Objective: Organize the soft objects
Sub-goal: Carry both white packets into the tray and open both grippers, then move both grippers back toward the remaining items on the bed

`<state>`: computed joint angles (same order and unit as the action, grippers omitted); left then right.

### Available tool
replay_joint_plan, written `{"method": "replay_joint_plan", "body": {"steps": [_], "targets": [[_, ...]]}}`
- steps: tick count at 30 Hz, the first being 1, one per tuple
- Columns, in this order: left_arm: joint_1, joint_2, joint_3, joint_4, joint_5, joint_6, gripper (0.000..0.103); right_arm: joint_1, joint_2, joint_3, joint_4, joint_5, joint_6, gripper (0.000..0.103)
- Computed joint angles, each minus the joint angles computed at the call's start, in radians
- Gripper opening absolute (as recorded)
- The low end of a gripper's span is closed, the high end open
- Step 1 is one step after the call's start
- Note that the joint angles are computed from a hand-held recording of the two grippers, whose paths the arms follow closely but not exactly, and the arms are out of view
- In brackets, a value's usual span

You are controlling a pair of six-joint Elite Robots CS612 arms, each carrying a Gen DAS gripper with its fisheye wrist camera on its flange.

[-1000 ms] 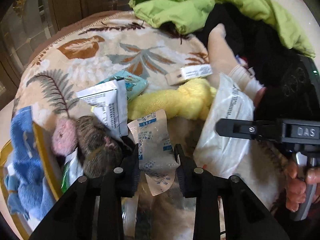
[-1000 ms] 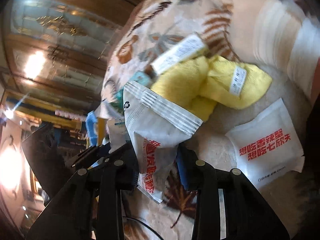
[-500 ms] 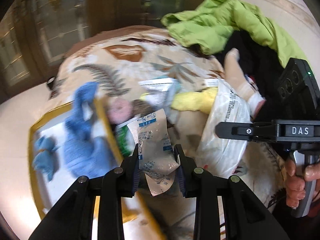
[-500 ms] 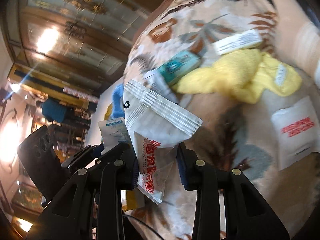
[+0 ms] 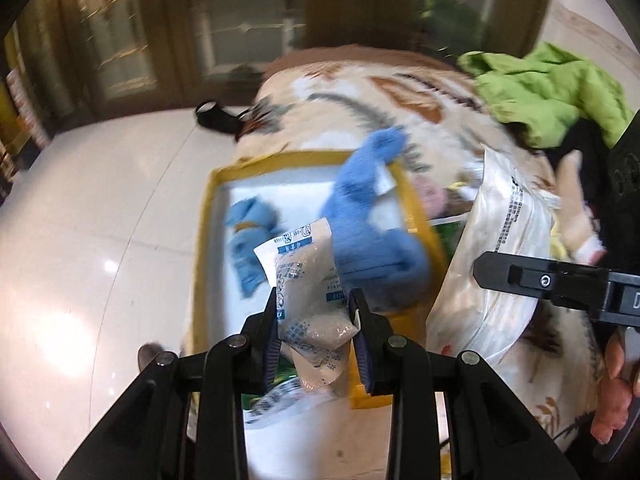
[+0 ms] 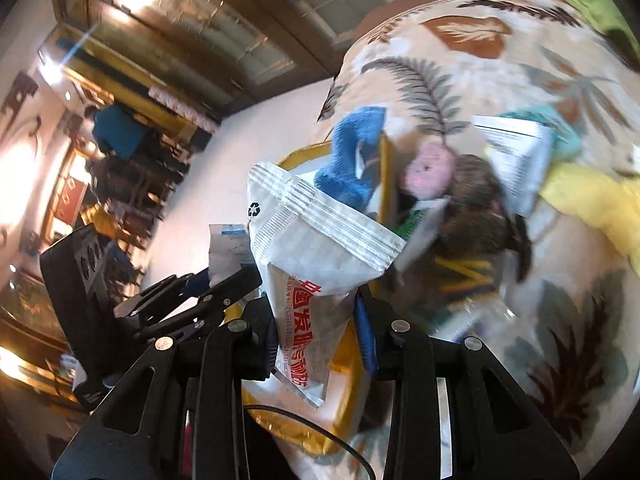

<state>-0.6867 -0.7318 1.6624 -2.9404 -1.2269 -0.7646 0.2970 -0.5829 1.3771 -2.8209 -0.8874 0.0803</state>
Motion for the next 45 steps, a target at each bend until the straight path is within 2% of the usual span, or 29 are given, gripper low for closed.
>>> {"method": "replay_joint_plan", "body": {"steps": [10, 13, 16, 19, 21, 23, 27, 33, 35, 38, 45], "targets": [[0.022, 0.028, -0.010, 0.055, 0.019, -0.065, 0.031, 0.052, 0.056, -0.119, 0.182, -0.064, -0.104, 0.032], [0.020, 0.030, -0.012, 0.068, 0.030, -0.066, 0.034, 0.067, 0.073, -0.149, 0.208, -0.099, -0.132, 0.032], [0.015, 0.033, -0.016, 0.078, 0.061, -0.058, 0.037, 0.074, 0.083, -0.164, 0.215, -0.102, -0.124, 0.033], [0.010, 0.030, -0.009, 0.067, 0.095, -0.055, 0.050, 0.073, 0.087, -0.170, 0.235, -0.098, -0.104, 0.042], [0.008, 0.027, -0.005, 0.062, 0.113, -0.059, 0.068, 0.069, 0.083, -0.159, 0.214, -0.092, -0.091, 0.045], [0.002, 0.021, -0.002, 0.068, 0.147, -0.062, 0.070, 0.066, 0.077, -0.146, 0.188, -0.094, -0.079, 0.045], [-0.008, 0.007, 0.002, 0.079, 0.189, -0.072, 0.074, 0.051, 0.055, -0.105, 0.123, -0.059, -0.049, 0.045], [-0.019, -0.001, -0.007, 0.036, 0.185, -0.051, 0.074, 0.015, -0.002, -0.011, 0.002, -0.057, -0.045, 0.045], [-0.024, 0.002, -0.013, -0.007, 0.166, -0.042, 0.074, -0.007, -0.024, 0.037, -0.066, -0.069, -0.023, 0.045], [-0.028, 0.016, -0.041, -0.049, 0.113, -0.009, 0.077, -0.052, -0.054, 0.110, -0.158, -0.123, 0.015, 0.045], [-0.046, 0.067, -0.136, -0.040, -0.008, 0.075, 0.077, -0.126, -0.067, 0.189, -0.193, -0.125, 0.137, 0.045]]}}
